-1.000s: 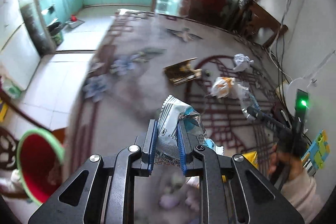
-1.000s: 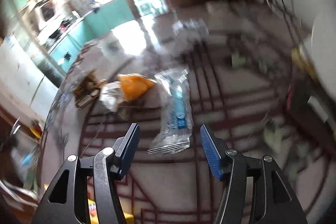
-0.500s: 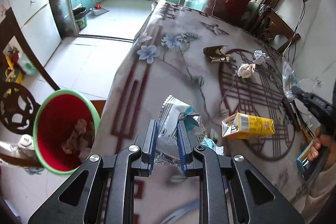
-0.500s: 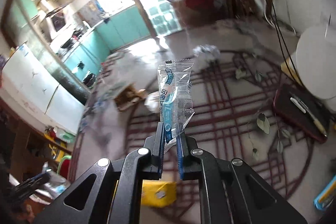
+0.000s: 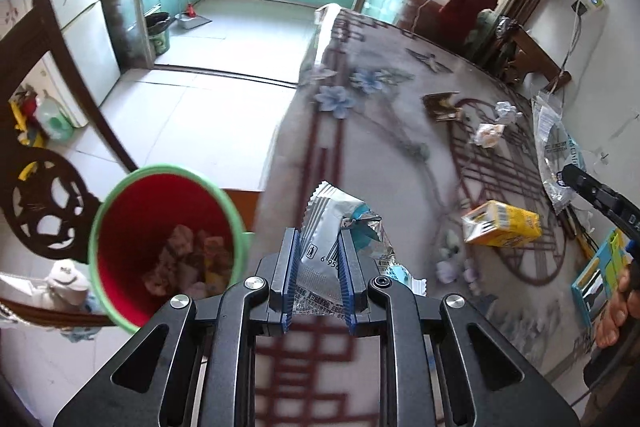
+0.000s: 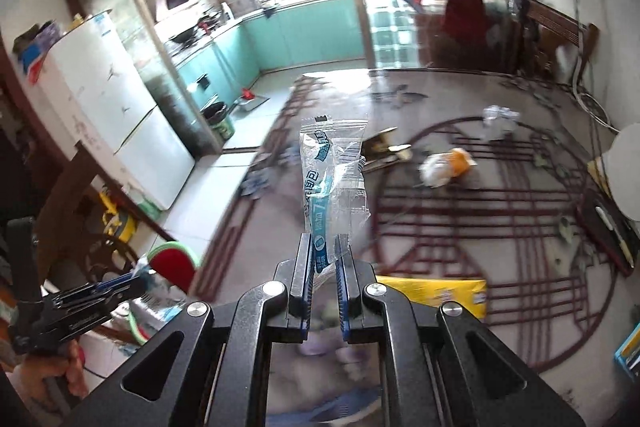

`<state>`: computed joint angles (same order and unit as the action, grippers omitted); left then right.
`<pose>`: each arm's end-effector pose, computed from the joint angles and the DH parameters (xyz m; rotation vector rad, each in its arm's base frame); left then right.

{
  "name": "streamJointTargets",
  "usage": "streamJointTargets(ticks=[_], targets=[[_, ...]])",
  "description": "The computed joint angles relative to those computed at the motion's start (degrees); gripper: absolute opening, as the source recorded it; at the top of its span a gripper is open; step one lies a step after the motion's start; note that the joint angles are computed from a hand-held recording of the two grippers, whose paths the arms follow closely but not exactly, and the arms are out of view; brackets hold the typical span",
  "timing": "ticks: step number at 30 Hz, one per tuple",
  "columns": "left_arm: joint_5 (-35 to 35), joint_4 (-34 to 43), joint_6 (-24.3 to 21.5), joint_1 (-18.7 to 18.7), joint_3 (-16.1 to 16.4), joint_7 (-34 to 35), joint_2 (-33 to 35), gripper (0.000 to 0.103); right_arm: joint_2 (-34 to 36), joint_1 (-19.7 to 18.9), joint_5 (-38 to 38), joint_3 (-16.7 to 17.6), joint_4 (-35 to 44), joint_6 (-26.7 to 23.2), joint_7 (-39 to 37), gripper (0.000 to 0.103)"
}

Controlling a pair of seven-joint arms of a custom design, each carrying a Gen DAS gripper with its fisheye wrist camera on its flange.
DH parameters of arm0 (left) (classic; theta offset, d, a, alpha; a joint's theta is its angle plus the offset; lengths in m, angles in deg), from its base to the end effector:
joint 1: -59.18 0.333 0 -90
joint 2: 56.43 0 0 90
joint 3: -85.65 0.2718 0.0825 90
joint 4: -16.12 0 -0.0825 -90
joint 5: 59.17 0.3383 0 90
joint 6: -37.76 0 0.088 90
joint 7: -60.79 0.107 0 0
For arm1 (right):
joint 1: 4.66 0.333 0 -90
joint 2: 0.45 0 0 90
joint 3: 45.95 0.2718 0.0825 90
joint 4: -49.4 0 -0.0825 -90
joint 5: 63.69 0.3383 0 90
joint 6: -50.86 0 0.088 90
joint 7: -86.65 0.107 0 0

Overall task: Collect trash
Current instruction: 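Carry the wrapper and plastic packet over the red bucket with both tools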

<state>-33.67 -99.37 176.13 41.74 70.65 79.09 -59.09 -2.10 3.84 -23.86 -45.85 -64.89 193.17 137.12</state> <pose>0.4557 -0.2890 0.4941 -2.2977 1.5005 -0.6729 0.5419 0.0792 0.5027 -2.0033 1.3401 -0.1970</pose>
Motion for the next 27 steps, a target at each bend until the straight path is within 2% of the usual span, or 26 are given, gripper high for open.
streamJointTargets(ticks=[13,19,27], targets=[[-4.42,-18.78,2.21,3.45,3.90,4.70,-15.07,0.018,-2.52,7.91,-3.41,5.11,-5.00,3.08,8.01,0.008],[-5.05,-24.45,2.13,4.73,5.50,6.57,-19.63,0.018,0.81,11.45,-2.18,6.67,-2.96,0.06,8.36,0.008],[-5.65,-28.73,2.81,6.24,6.77,7.68,-22.28,0.018,7.11,14.62,-1.93,8.26,1.55,-3.50,8.90,0.008]])
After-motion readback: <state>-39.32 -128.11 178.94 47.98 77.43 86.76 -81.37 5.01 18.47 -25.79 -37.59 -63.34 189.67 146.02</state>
